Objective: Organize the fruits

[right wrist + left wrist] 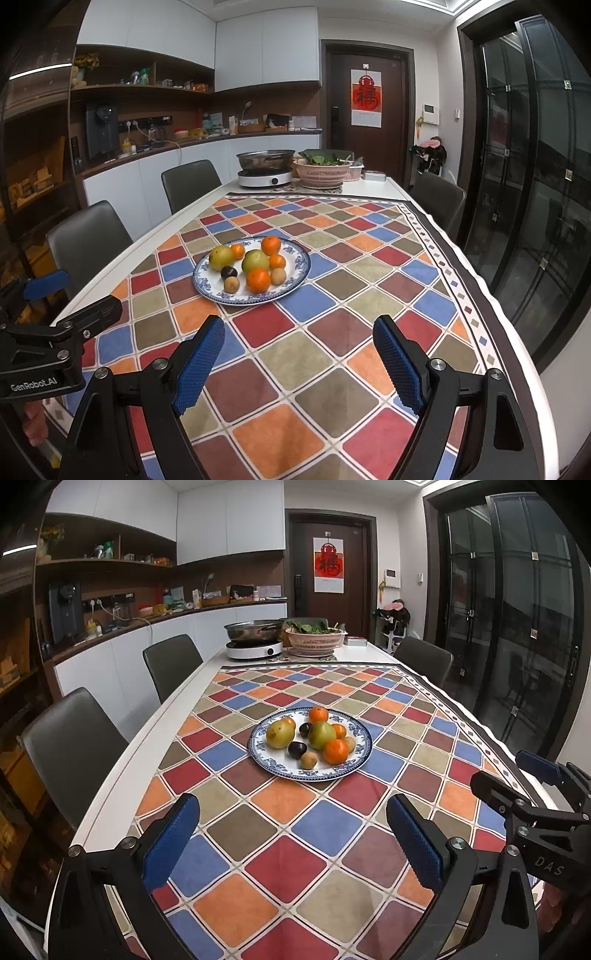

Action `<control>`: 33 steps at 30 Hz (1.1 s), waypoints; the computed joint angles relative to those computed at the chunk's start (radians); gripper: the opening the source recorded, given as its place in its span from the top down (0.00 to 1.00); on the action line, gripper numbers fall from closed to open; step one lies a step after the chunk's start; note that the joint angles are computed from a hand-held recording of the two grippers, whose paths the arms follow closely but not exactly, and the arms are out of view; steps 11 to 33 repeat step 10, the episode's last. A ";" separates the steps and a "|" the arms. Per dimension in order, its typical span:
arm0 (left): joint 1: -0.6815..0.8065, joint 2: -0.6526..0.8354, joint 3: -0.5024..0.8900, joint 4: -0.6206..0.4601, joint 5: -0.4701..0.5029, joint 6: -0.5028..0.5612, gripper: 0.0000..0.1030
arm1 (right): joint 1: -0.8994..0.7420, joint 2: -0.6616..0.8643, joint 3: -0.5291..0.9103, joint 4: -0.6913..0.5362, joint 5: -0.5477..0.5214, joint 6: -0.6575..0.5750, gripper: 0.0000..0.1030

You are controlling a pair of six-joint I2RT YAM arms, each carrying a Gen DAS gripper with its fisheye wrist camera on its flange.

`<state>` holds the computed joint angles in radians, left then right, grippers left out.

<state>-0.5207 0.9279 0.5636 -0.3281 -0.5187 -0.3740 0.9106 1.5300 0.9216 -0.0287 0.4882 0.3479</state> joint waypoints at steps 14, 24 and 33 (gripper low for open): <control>-0.011 0.012 0.007 -0.001 -0.026 -0.004 0.00 | 0.001 0.003 0.000 -0.002 -0.003 0.003 0.20; -0.011 0.012 0.007 -0.001 -0.026 -0.004 0.00 | 0.001 0.003 0.000 -0.002 -0.003 0.003 0.20; -0.011 0.012 0.007 -0.001 -0.026 -0.004 0.00 | 0.001 0.003 0.000 -0.002 -0.003 0.003 0.20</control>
